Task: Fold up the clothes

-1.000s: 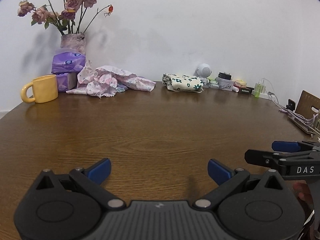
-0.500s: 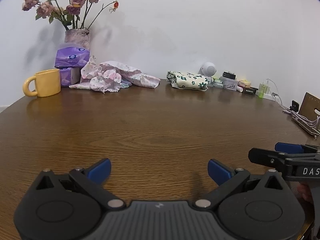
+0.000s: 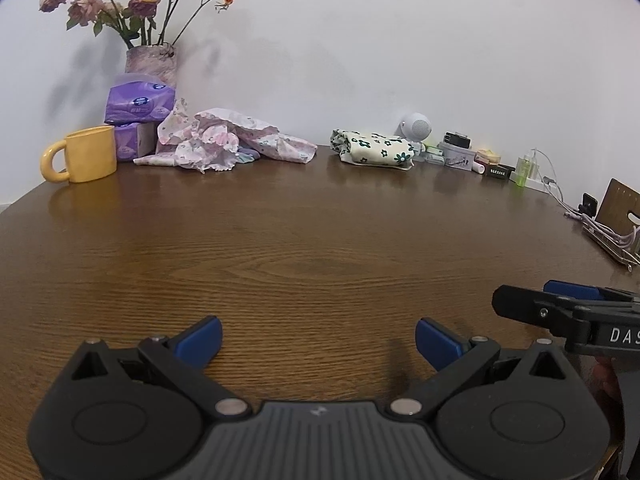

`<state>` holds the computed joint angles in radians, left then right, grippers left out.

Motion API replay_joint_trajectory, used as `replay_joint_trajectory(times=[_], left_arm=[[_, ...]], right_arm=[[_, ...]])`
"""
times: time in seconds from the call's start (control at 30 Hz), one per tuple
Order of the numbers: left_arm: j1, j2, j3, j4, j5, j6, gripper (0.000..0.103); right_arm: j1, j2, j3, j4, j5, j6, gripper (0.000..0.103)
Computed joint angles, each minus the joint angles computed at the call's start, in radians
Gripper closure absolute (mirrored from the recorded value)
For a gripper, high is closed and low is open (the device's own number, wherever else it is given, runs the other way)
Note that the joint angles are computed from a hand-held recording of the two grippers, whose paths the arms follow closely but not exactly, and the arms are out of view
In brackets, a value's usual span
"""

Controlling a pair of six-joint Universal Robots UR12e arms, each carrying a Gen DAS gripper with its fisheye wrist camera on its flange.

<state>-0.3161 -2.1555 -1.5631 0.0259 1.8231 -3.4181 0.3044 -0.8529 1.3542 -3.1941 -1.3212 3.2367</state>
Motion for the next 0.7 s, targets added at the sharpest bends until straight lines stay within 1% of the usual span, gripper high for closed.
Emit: replay_joint_trajectory(times=[0.7], left_arm=[[0.003,-0.001,0.003,-0.006,-0.006,0.008,0.000]], right_arm=[[0.001,0.001,-0.003,0.006,0.003,0.016,0.000]])
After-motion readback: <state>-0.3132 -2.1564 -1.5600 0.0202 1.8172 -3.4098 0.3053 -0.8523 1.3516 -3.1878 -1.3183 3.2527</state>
